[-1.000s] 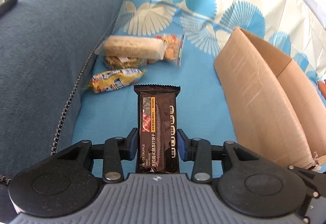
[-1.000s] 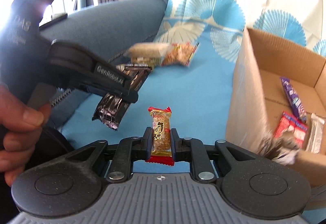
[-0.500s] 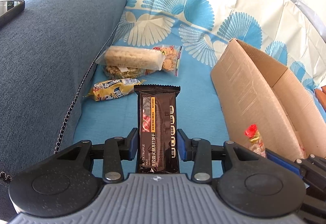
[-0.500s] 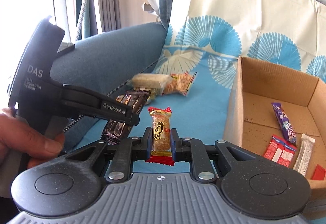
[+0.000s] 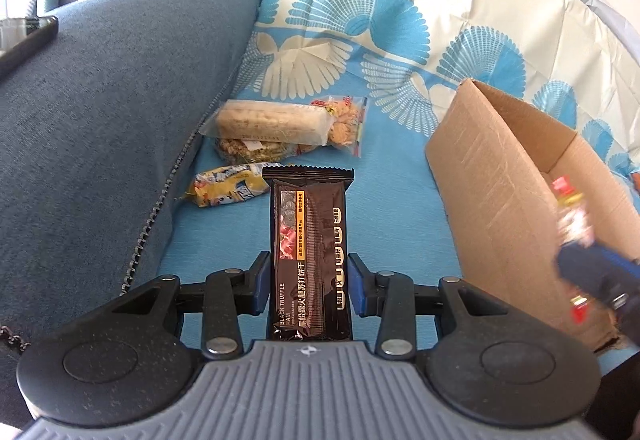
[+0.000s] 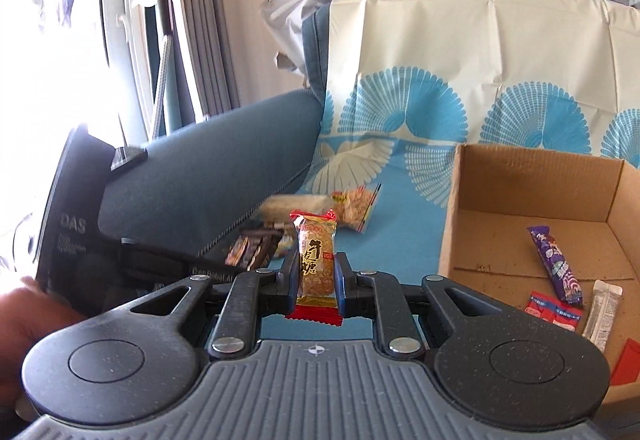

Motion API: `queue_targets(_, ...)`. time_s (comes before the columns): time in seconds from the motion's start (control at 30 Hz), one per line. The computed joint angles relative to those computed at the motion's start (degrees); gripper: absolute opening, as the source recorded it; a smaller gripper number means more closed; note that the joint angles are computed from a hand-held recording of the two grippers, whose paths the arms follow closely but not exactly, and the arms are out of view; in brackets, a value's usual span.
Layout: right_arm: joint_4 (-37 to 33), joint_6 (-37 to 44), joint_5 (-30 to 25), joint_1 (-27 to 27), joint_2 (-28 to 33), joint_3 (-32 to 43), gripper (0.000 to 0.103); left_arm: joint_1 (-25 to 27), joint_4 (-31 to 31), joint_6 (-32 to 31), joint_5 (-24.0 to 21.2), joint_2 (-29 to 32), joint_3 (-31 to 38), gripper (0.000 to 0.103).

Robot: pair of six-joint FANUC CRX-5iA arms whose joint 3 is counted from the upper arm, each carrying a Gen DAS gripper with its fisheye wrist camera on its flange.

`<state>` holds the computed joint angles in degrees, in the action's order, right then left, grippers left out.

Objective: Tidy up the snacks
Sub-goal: 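Carry both held snacks over the box and open both grippers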

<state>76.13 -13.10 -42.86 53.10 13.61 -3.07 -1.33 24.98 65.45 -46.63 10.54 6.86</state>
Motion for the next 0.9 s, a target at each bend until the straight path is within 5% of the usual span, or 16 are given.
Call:
queue_targets(0.4, 9.36, -15.86, 0.39, -3.80, -6.19, -7.61, 0.019, -3.39, -7.54, 11.73, -2.38, 0.30, 4.54, 0.043)
queue_targets(0.63, 7.22, -17.97, -10.76, -2.90, -7.37, -8.67, 0.019, -7.85, -7.60, 18.69, -0.47, 2.31, 9.61, 0.043)
queue_targets(0.9, -3.33, -20.41, -26.62, -1.03, -5.87, -6.08, 0.019, -13.79, 2.88, 7.40, 4.48, 2.90, 10.13, 0.043)
